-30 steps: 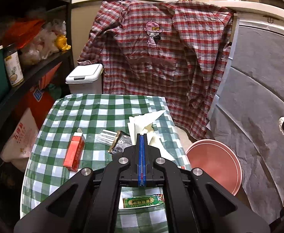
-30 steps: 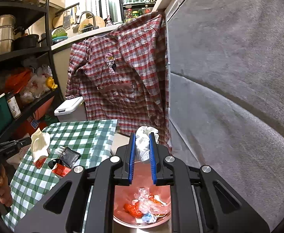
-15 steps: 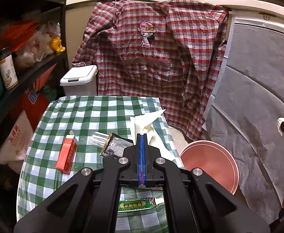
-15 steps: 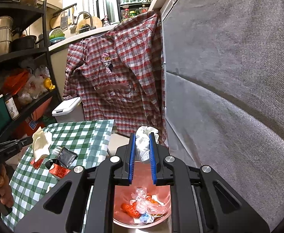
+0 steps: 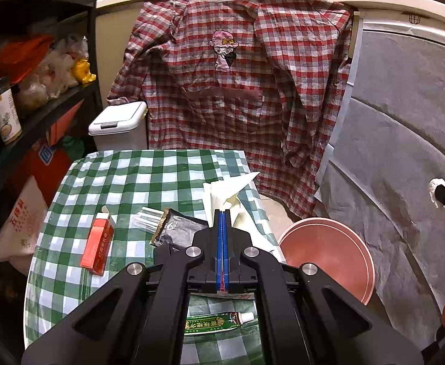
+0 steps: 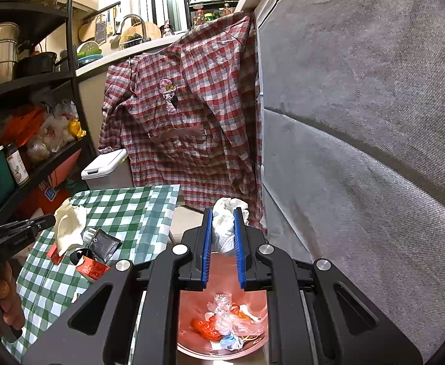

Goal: Collect trash
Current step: 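Carry paper napkin to the bucket with left tool while right tool holds tissue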

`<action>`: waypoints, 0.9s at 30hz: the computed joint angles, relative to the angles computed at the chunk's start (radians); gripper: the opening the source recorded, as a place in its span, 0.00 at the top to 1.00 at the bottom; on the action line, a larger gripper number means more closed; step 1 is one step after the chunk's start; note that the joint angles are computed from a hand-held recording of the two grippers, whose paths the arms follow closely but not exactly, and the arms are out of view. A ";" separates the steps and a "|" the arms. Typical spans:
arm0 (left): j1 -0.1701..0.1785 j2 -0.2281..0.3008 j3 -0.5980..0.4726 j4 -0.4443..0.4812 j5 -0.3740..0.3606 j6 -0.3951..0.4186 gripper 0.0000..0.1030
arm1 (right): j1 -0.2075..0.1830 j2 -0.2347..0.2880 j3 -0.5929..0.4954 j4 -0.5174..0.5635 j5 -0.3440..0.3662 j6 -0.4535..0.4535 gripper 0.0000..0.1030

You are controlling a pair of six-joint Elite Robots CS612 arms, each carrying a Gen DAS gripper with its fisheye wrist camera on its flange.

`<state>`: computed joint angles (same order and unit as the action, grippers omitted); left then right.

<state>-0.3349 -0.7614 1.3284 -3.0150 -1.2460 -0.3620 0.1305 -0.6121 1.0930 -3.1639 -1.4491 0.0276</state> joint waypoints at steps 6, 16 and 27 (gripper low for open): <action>0.000 0.008 -0.011 0.004 -0.006 0.004 1.00 | 0.001 0.004 -0.007 0.008 0.001 -0.001 0.86; -0.001 0.022 -0.031 0.011 -0.013 0.013 1.00 | 0.005 0.016 -0.024 0.018 0.006 -0.014 0.86; -0.002 0.032 -0.043 0.010 -0.027 0.023 1.00 | 0.005 0.016 -0.025 0.019 0.007 -0.013 0.86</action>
